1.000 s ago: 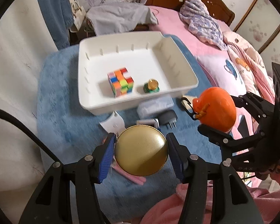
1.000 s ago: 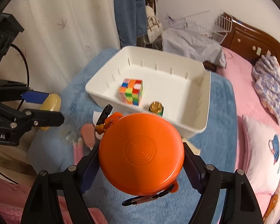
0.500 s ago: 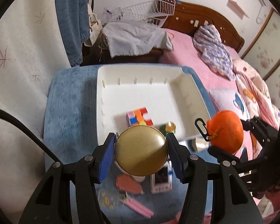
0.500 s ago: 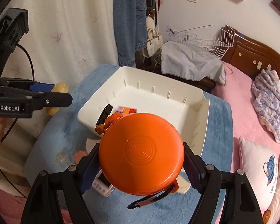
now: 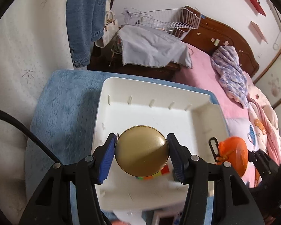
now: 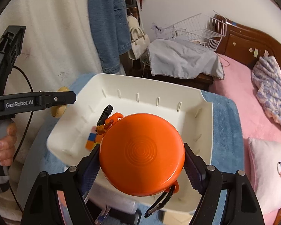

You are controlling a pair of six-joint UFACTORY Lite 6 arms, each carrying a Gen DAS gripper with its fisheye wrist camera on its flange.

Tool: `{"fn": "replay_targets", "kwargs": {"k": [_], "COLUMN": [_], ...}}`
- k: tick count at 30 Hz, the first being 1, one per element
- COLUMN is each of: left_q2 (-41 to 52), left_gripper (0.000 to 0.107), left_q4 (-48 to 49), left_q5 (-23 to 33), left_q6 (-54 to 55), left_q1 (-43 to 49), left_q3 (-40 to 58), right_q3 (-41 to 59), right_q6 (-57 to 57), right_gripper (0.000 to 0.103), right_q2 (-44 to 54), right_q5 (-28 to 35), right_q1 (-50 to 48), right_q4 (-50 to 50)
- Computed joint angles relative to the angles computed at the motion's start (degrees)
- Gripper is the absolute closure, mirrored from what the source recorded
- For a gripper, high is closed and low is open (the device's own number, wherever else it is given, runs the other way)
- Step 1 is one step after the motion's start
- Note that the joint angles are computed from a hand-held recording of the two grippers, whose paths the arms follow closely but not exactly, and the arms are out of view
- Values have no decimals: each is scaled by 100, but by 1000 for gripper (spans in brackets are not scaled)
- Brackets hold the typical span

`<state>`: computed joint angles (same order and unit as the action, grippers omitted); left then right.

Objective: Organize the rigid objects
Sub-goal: 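Carry the compact and tape measure into the white tray and open both tools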

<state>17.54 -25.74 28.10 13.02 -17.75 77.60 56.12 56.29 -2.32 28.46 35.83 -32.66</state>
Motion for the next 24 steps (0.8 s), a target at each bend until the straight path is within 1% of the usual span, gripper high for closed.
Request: {"fn": "replay_targets", "kwargs": {"k": [6,9,13,14,15,17,19,22,24], "left_q2": [504,659,706,723,724,540,373,179,-32], "left_gripper": [48,48,47,42,32,25,25,24,24], "left_q4": [-347,-282,-355,-363,-386,-479,-770,-1106,-1421], "left_q5": [-415,-464,-478,-459,-472,-639,-696,-572,-486], "left_q6": [282,186,231,246,283,381,710,1088,1438], "left_q1": [0,-8,18,25,27,37,85,200,320], "left_q3": [114,200,224,251,251,62,-65,-148,-263], "right_q3": [-103,-109,-73,-72,-47,80,116,85,17], "right_q6": [380,792,1128,1157,1109,892,945,1132,1621], "right_gripper": [22,22,22,22,22,22,22,21,21], "right_q2": [438,594,748,757,789,916,949,878,719], "right_q5": [-633,-690,-689,-674,-656,-508,-360,-202,-43], "right_q1": [-365,-388,-384,-384,-404,-423,-381,-311,-175], "right_q4": [-325,-719,-924,-905,-841,-597,-609,-644,-1036]}}
